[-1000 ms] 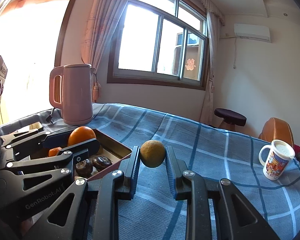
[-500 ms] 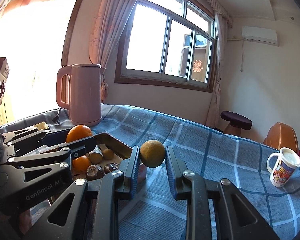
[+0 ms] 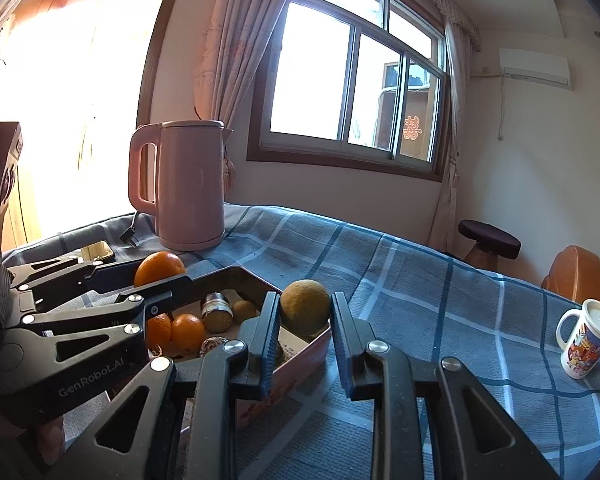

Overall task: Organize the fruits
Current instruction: 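Lower the orange into the tin with left tool while right tool lowers the yellow-brown fruit there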

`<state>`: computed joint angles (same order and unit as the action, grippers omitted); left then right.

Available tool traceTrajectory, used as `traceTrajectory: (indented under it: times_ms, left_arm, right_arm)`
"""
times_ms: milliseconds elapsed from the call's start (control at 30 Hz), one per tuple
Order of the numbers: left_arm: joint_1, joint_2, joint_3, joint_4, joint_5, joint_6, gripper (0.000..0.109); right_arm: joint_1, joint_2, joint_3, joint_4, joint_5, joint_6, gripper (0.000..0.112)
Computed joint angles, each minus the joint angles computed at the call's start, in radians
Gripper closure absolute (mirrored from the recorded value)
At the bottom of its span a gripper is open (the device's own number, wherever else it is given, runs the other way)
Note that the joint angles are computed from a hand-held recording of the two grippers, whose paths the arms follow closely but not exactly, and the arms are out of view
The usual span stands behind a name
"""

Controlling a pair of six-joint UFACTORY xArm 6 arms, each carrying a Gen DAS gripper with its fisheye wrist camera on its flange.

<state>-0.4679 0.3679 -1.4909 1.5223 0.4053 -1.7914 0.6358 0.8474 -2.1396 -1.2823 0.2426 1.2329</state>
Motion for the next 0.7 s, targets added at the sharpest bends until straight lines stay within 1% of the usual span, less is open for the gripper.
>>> traceTrajectory:
  times_ms: [233,700]
  left_arm:
    - [0.02,-0.013,0.024,-0.007,-0.001,-0.008,0.07]
    - [0.051,-0.016,0.051,-0.082,-0.013,0.051,0.07]
  right_arm:
    - [0.014,0.06,-0.072,0.17,0.008,-0.174,0.085]
    - [0.05,0.206,-0.267,0.468,0.068,-0.478,0.085]
